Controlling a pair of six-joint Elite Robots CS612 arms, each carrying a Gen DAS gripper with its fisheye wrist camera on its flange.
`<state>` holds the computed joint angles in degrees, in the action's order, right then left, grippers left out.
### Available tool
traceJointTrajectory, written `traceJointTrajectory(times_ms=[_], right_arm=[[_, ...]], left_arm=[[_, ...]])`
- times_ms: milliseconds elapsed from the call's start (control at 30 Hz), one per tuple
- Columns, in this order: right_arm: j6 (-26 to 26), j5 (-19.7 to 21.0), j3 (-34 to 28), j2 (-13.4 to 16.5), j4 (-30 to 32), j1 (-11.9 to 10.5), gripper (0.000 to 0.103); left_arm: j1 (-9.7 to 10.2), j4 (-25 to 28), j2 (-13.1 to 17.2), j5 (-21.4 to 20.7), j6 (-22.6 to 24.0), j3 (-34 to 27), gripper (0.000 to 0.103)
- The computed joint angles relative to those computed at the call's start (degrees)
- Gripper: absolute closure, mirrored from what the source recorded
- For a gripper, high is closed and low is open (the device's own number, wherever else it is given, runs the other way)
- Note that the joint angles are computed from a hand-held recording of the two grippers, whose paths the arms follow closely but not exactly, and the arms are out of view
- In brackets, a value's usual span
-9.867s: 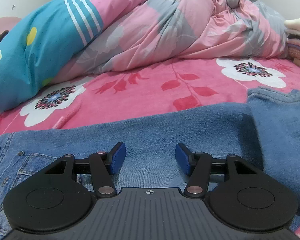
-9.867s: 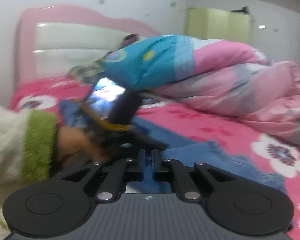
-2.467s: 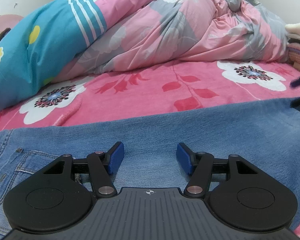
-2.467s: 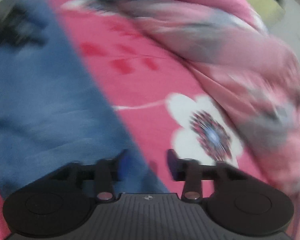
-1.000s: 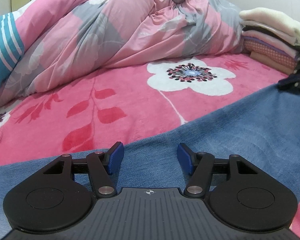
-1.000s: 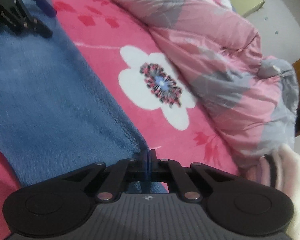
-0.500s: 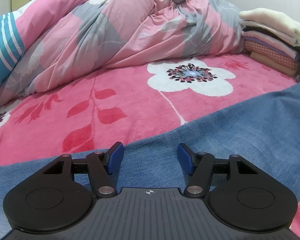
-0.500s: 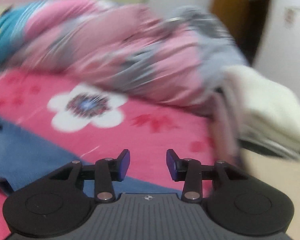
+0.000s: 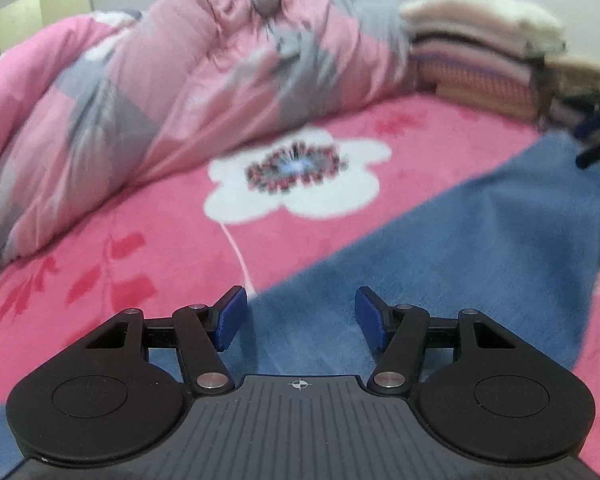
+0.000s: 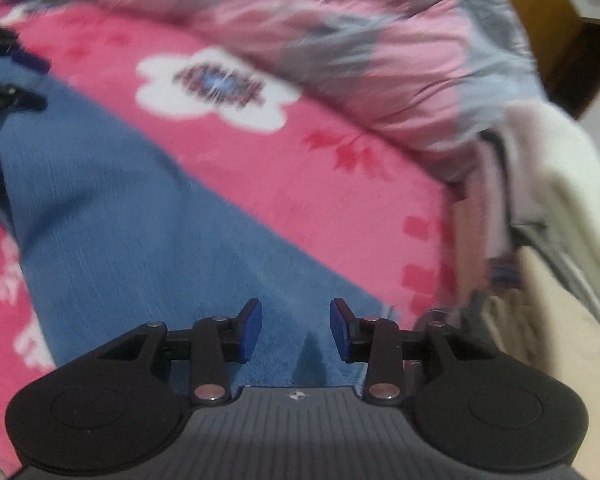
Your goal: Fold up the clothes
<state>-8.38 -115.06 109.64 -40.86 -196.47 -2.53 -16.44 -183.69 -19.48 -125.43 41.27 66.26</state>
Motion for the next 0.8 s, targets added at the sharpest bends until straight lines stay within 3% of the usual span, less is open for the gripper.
traceJointTrajectory(times_ms=[100, 233, 267, 300, 433, 600, 800], right_arm=[[-0.73, 4.01, -0.07, -0.52, 3.79, -1.33, 0.063], [4.51, 9.11, 0.46, -2.02, 8.24, -3.04, 0.066], [5.19, 9.99, 0.56, -2.23, 8.71, -3.23, 0.073], [5.01, 10.65, 0.5, -2.52, 9.79, -3.08, 0.093], [-4.9, 2.25, -1.23, -2.11, 11.96, -0.01, 0.101], [-12.63, -6.83, -2.55, -2.0, 9.49, 1.21, 0.101], [-22.15, -10.87, -6.04, 0.29, 8.24, 1.1, 0.101]], left_arm=[[0.18, 1.03, 0.84, -0.79, -1.03, -1.21, 0.042], [0.41, 2.75, 1.04, -1.84, -2.16, -2.03, 0.042], [0.41, 2.53, 1.03, -1.86, -2.22, -1.94, 0.042], [0.37, 2.13, 0.99, -1.81, -2.3, -1.75, 0.042], [0.35, 1.02, 1.04, -1.77, -2.53, -1.45, 0.041], [0.34, 0.47, 1.16, -1.73, -2.44, -1.49, 0.041], [0.38, 0.52, 1.22, -1.78, -2.42, -1.59, 0.041]])
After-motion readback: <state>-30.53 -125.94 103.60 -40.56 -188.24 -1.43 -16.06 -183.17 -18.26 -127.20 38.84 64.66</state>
